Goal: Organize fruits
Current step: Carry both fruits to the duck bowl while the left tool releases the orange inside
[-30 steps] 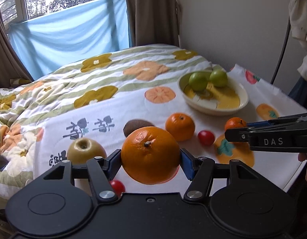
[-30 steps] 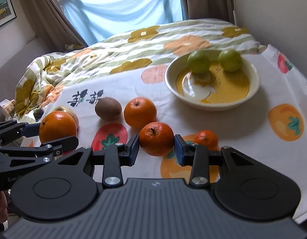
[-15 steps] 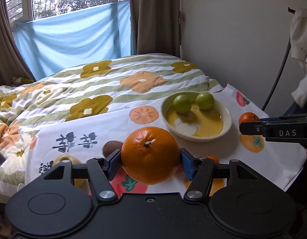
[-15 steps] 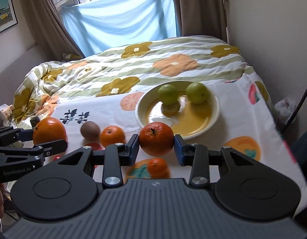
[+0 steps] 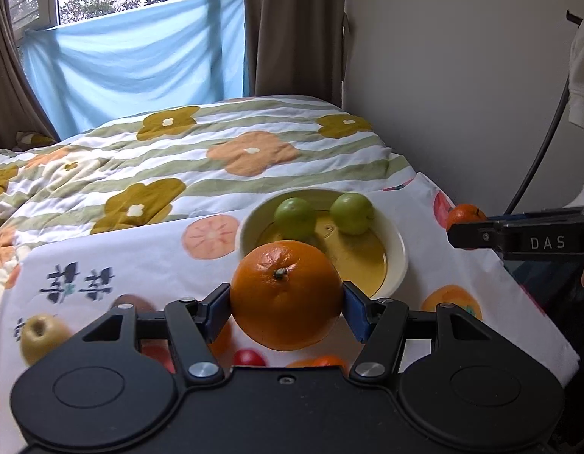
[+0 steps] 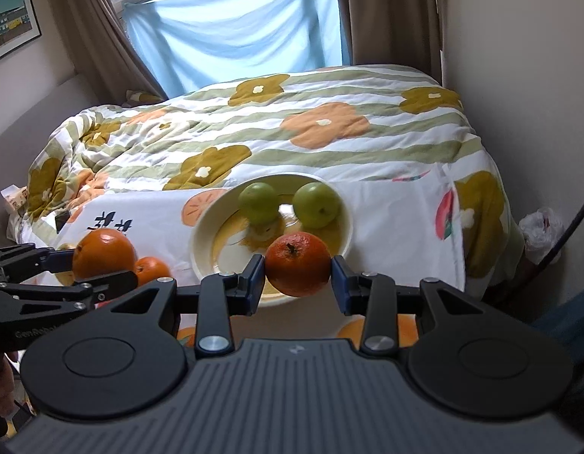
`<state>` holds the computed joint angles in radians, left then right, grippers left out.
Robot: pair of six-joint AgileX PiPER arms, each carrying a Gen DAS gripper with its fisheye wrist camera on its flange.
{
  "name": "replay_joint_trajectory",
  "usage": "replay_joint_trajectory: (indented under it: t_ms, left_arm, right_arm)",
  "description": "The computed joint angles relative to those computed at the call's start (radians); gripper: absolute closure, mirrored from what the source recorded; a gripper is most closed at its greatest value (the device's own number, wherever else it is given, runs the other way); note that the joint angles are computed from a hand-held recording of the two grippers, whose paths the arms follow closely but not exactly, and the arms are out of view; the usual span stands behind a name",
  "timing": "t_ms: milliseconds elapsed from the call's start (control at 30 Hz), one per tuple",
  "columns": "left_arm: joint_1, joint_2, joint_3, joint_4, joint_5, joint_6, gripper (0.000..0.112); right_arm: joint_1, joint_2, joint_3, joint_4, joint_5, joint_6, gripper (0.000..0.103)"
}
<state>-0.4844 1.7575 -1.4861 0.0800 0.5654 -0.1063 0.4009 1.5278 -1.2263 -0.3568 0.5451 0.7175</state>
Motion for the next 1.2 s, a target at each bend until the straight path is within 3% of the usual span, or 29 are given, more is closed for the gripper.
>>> replay_joint_trajectory:
  t_ms: [300, 633, 767, 833, 900, 967, 1200]
  left_arm:
    - [-0.072, 0.265, -0.288, 0.072, 0.097, -0.073, 0.047]
    - [-0.097, 0.482, -0.551, 0.084, 0.222, -0.030, 0.047]
    - [-0.092, 0.511, -0.590, 0.054, 0.250, 0.013, 0.045]
    - [-0.091, 0.496, -0.559, 0.050, 0.227, 0.019, 0.044]
    - [-0.095, 0.458, -0.500, 0.068, 0.176, 0.012, 0.032]
    - [-0.095, 0.435, -0.477, 0.079, 0.160, 0.002, 0.027]
    - [-0.073, 0.364, -0.412, 0.081, 0.161, -0.052, 0.027]
  right_arm:
    - [-0.180, 0.129, -0.083, 0.317, -0.062, -0.423, 0.051]
    - [-0.250, 0.244, -0.164, 0.486, -0.049, -0.603, 0.051]
    - [-0.263, 0.268, -0.178, 0.525, -0.047, -0.637, 0.050]
    - [-0.264, 0.277, -0.187, 0.526, -0.043, -0.638, 0.051]
    - [-0.267, 0.281, -0.192, 0.537, -0.040, -0.654, 0.050]
    - [-0.266, 0.283, -0.198, 0.545, -0.038, -0.667, 0.051]
    - [-0.255, 0.305, -0.224, 0.600, -0.027, -0.732, 0.051]
